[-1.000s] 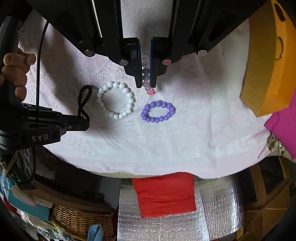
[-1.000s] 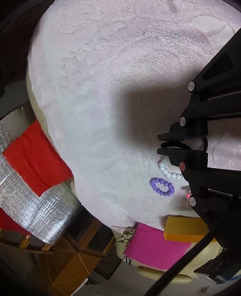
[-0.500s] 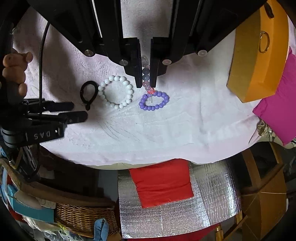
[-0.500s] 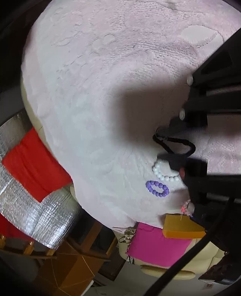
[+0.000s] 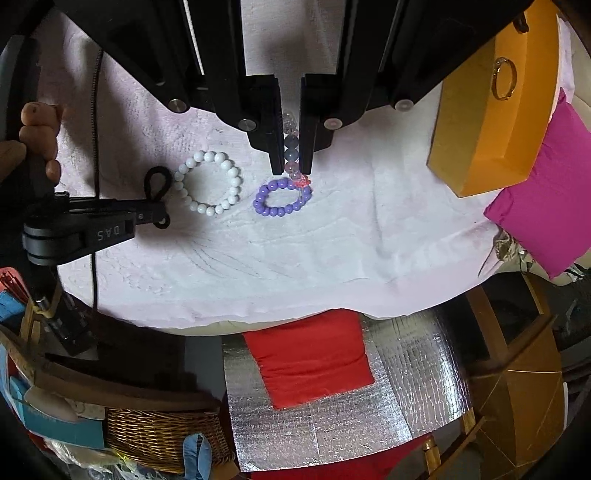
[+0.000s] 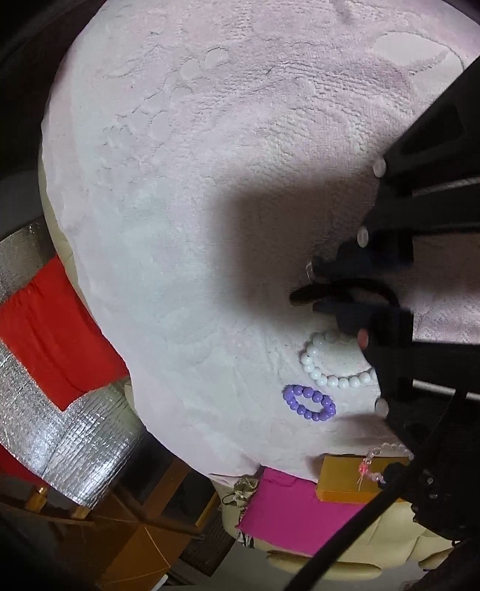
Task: Organize jewelry
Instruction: 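Lift the pink crystal bracelet with the left tool while the right tool lifts the carabiner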
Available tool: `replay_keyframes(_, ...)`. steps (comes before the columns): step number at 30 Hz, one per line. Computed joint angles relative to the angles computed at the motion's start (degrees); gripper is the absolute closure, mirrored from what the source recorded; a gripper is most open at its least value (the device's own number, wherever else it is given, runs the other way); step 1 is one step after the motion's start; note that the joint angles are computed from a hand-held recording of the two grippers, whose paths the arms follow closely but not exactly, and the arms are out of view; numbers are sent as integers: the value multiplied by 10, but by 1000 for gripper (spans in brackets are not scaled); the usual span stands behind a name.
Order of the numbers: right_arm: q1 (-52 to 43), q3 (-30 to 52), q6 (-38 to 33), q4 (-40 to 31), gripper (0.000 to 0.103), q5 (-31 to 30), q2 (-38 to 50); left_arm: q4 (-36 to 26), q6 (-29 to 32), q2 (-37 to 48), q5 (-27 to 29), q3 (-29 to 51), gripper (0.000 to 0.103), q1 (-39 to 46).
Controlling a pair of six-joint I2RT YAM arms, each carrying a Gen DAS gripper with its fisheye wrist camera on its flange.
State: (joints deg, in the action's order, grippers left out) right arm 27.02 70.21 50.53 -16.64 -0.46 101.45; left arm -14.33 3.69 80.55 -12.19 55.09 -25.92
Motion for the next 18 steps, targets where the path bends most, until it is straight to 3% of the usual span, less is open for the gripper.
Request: replay_keyframes(18,60,-58,-30,57,92,32,-118,4,-3,-45,-2,-21,95,21)
